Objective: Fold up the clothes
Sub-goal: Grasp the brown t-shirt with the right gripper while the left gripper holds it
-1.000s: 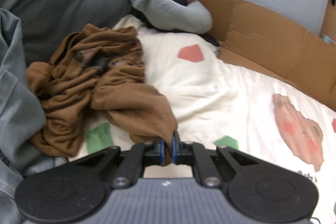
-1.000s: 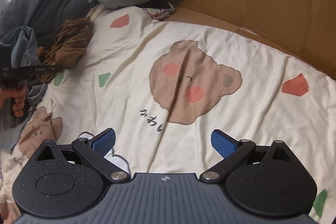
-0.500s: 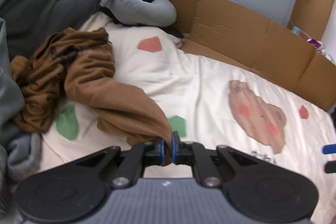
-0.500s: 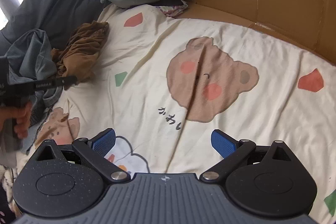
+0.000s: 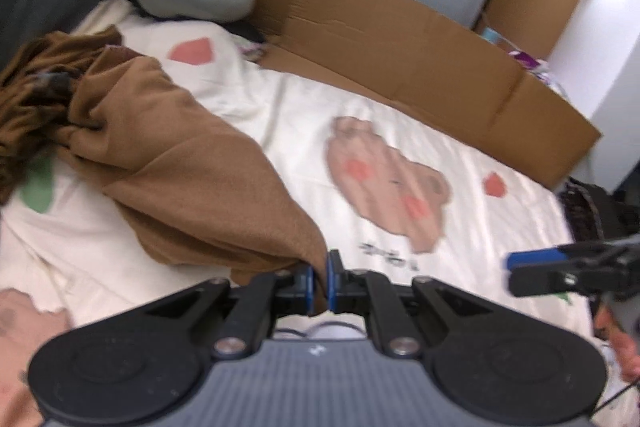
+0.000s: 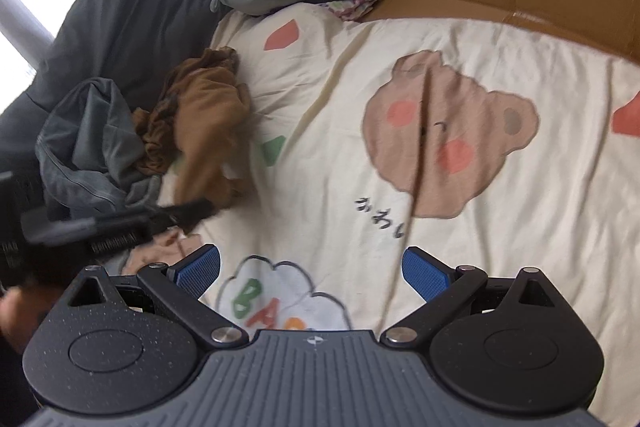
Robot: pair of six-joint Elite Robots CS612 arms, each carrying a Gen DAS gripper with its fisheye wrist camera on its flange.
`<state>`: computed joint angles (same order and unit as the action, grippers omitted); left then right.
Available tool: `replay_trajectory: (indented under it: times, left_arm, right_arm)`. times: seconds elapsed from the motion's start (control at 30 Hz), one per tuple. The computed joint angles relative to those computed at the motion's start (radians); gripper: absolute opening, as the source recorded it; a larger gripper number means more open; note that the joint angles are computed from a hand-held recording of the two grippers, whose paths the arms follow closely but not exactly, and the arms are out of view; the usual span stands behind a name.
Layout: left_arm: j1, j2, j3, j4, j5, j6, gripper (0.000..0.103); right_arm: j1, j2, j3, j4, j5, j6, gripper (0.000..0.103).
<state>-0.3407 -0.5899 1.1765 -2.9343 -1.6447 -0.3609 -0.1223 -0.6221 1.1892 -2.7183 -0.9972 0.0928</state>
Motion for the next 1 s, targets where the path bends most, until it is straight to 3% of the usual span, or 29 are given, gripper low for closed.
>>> replay_trajectory:
  times: [0.37,0.5,0.63,0.7,0.77,0.9,1.0]
  left_arm:
    - [-0.024,0.005,0.004,-0.037,-0.130,0.005,0.006]
    - [-0.027,0.007,0.009,-0.058,-0.172,-0.021,0.006]
    - [-0.031,0.011,0.003,-0.063,-0.205,-0.030,0.006]
    - [-0.033,0.013,0.000,-0.059,-0.219,-0.027,0.006]
    - [-0.034,0.015,-0.003,-0.052,-0.228,-0.028,0.006]
    - [-0.028,0.019,-0.015,-0.022,-0.257,-0.078,0.008]
    - [-0.023,0.019,-0.015,-0.023,-0.268,-0.094,0.019]
  right_arm:
    - [-0.009,0.035,-0.036,0.033,0.140,0.159,0.098]
    - [-0.015,0.051,-0.051,0.054,0.187,0.223,0.076]
    - [-0.018,0.058,-0.056,0.068,0.216,0.233,0.061]
    - [-0.019,0.059,-0.056,0.070,0.224,0.224,0.043]
    - [-0.020,0.058,-0.054,0.068,0.224,0.211,0.033]
    - [-0.023,0.056,-0.054,0.064,0.214,0.201,0.021]
    - [-0.025,0.054,-0.051,0.048,0.183,0.207,0.016]
